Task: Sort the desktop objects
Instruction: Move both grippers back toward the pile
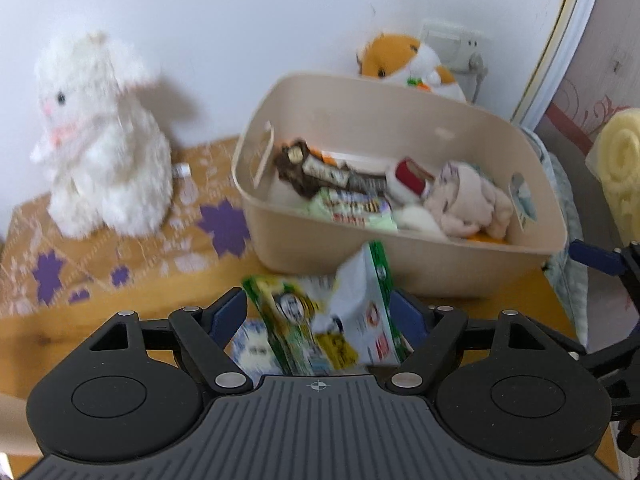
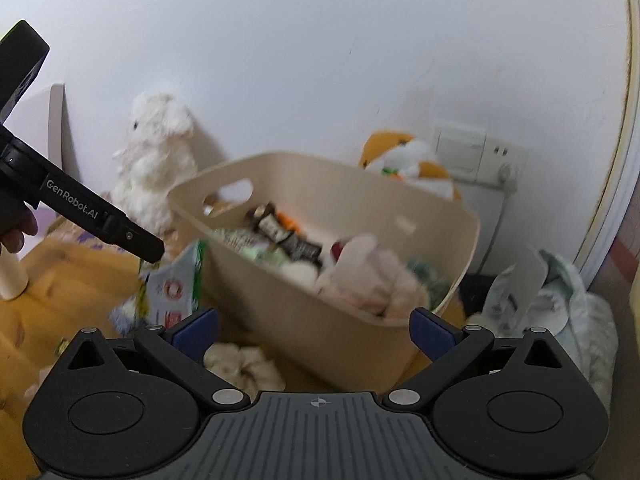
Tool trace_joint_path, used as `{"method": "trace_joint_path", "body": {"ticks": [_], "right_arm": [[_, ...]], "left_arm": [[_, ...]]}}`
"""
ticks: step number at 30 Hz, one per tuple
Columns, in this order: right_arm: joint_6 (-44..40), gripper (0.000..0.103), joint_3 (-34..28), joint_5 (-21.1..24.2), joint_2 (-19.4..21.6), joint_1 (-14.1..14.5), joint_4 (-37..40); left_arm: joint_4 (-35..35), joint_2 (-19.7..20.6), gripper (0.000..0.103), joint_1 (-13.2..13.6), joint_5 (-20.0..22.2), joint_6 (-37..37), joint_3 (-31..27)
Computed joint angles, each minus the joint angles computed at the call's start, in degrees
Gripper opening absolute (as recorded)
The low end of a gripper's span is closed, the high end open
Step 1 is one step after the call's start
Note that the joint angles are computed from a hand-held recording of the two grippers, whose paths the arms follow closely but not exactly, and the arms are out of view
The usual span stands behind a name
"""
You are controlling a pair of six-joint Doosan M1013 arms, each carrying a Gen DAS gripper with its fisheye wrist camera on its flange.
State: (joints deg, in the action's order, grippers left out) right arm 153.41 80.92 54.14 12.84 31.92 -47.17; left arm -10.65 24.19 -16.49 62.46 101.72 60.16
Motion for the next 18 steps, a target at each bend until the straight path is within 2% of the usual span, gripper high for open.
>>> {"method": "trace_joint_path", "body": {"ticks": [6, 18], "right_arm": [[-3.72, 0.103, 0.26, -0.66, 0.69, -0.39, 4.68], [-13.19, 0.103, -0.71, -2.91, 2.73, -2.08, 15.06]], "left_arm": [[-0.26, -0.01, 0.08, -0.5, 0.8, 1.16, 1.22], [0.8, 3.09, 0.08, -1.16, 2.53, -5.39, -0.95]]}}
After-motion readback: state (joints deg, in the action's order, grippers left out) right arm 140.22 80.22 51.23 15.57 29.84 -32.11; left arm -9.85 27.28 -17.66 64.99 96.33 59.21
